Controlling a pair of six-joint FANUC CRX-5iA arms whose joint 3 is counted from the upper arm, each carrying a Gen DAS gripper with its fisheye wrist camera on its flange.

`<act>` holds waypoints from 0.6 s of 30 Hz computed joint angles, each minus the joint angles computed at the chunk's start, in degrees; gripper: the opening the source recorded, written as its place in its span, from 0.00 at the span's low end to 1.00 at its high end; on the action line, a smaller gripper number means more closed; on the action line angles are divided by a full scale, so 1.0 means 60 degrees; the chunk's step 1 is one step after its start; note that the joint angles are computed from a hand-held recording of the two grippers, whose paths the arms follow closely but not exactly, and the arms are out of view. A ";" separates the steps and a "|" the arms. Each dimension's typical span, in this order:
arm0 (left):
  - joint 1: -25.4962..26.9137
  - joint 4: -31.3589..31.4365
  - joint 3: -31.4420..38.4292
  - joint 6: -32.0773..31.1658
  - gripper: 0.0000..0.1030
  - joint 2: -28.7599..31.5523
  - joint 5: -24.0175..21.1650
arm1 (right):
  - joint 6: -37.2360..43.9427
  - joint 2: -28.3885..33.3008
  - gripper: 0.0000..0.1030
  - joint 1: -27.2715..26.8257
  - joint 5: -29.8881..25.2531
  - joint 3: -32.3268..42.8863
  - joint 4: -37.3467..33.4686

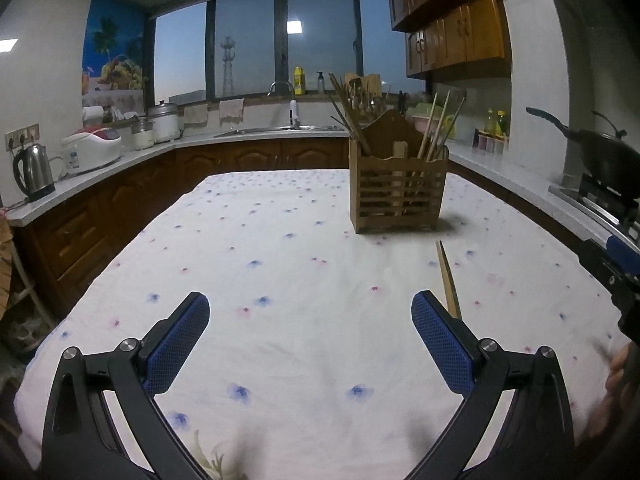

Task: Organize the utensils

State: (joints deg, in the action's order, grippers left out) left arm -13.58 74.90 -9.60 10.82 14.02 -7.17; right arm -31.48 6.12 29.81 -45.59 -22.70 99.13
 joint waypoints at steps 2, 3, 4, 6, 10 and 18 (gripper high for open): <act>0.0255 -0.1073 0.0147 0.1016 1.00 0.0032 -0.0282 | -0.0061 -0.0016 1.00 -0.0055 0.0024 -0.0052 0.0057; 0.0353 -0.1431 0.0223 0.1348 1.00 0.0059 -0.0442 | -0.0035 -0.0013 1.00 -0.0085 0.0054 -0.0061 0.0027; 0.0415 -0.1739 0.0272 0.1624 1.00 0.0073 -0.0507 | -0.0017 -0.0007 1.00 -0.0084 0.0058 -0.0071 -0.0020; 0.0371 -0.1578 0.0218 0.1456 1.00 0.0066 -0.0385 | -0.0036 -0.0004 1.00 -0.0136 0.0153 -0.0054 -0.0134; 0.0369 -0.1472 0.0233 0.1380 1.00 0.0109 -0.0375 | -0.0247 0.0001 1.00 -0.0197 0.0275 -0.0096 -0.0106; 0.0697 -0.2842 0.0654 0.2708 1.00 0.0292 -0.0889 | 0.0309 0.0165 1.00 -0.0042 0.0148 0.0129 -0.0483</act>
State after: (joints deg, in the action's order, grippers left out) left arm -9.40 57.85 -5.68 27.07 15.77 -12.50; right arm -29.62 7.11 29.56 -44.70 -21.93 96.23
